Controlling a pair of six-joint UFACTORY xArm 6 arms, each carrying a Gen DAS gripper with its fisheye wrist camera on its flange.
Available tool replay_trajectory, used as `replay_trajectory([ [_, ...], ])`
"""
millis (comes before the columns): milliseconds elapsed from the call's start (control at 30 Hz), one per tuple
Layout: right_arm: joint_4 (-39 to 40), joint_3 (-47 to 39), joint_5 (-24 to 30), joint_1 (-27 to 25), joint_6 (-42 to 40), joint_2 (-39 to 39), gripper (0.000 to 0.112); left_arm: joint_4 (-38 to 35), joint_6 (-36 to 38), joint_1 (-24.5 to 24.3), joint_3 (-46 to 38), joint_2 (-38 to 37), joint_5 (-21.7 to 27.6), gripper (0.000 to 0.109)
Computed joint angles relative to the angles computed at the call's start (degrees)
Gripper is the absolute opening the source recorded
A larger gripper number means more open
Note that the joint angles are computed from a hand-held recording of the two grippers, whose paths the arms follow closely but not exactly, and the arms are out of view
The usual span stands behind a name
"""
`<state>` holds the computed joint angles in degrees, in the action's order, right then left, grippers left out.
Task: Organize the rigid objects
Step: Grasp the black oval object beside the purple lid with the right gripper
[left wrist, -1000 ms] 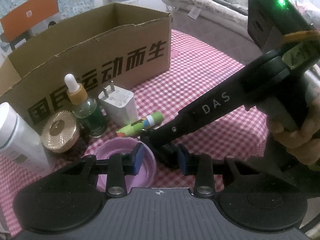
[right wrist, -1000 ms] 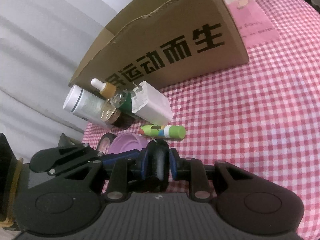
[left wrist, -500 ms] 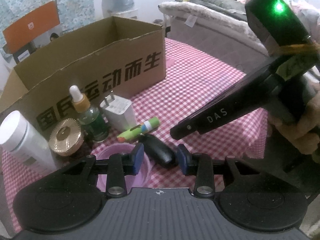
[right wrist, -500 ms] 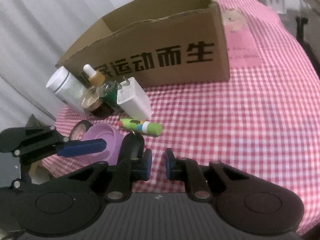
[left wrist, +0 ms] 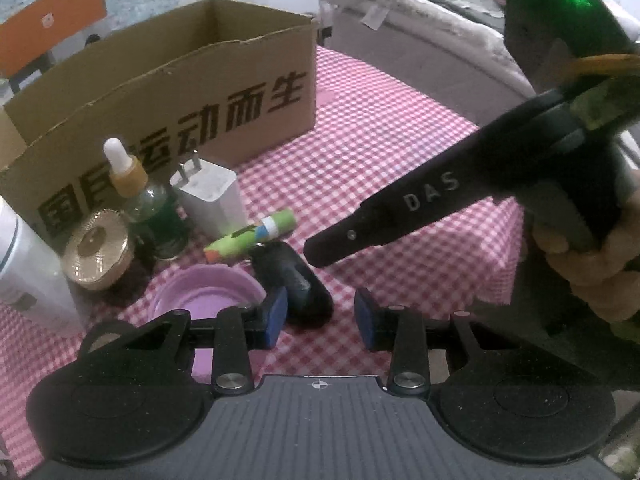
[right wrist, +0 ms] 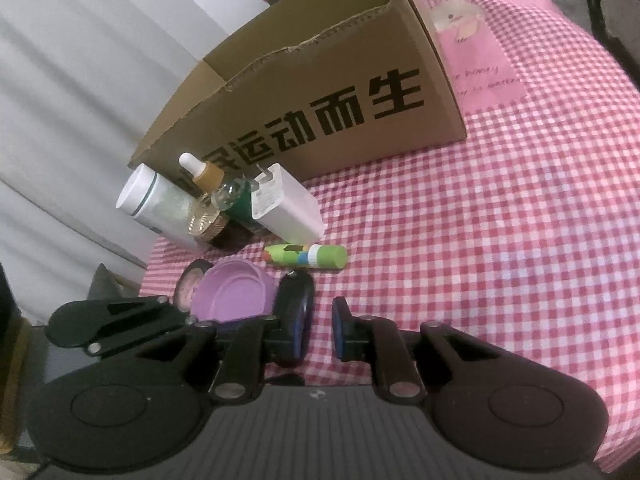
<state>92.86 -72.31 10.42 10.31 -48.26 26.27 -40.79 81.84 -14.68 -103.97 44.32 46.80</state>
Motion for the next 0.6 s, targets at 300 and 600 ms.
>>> replay_trajectory([
  [300, 3.3, -0.5, 4.6, -1.8, -2.3, 0.2, 0.017, 2.9, -3.8, -1.2, -2.7, 2.1, -1.0, 0.042],
  [600, 1.2, 0.8, 5.3, -2.2, 0.9, -0.2, 0.018, 4.8, -6.7, -1.6, -6.5, 4.7, 1.2, 0.043],
])
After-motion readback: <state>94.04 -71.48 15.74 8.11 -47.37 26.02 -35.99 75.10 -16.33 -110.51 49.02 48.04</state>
